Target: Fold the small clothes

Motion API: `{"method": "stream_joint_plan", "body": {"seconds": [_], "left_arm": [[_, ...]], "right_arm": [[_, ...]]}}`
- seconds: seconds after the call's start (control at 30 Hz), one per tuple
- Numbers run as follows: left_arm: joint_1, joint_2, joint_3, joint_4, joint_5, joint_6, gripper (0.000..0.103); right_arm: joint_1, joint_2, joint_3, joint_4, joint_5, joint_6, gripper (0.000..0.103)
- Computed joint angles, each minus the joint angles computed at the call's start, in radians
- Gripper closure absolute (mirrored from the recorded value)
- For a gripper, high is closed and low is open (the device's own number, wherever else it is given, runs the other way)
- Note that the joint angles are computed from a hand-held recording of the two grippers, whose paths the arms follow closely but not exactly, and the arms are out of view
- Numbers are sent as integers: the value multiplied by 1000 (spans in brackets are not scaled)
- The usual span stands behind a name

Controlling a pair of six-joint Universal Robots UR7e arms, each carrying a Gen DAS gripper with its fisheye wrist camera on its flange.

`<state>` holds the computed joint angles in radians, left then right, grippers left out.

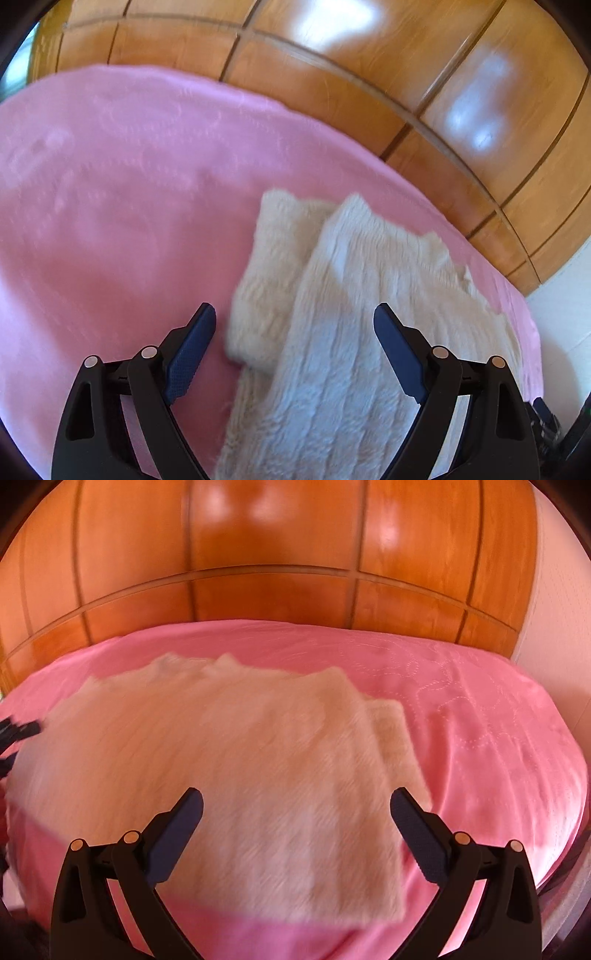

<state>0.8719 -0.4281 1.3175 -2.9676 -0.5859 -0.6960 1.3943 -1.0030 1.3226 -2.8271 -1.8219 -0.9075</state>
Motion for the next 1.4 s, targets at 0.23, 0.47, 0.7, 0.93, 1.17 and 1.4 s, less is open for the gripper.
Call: {"method": "stream_joint_plan", "body": {"seconds": [0.23, 0.47, 0.7, 0.93, 1.17, 1.4], "left_arm": [[1, 3, 3, 1, -49, 64, 17], [25, -3, 3, -37, -134, 88, 32], [50, 0, -2, -95, -210, 99, 53], [66, -13, -2, -77, -285, 50, 71], [47, -25, -10, -89, -283, 1, 76], [-20, 13, -116, -121, -253, 199, 77]], "right_arm": [[14, -3, 101, -108, -77, -116, 2], [-1, 47, 98, -185, -107, -145, 2], [-11, 41, 100, -171, -89, -96, 2], [-12, 30, 112, -171, -81, -82, 2], [-16, 17, 117, -158, -69, -72, 2], [-24, -33, 102, -76, 12, 28, 2]]}}
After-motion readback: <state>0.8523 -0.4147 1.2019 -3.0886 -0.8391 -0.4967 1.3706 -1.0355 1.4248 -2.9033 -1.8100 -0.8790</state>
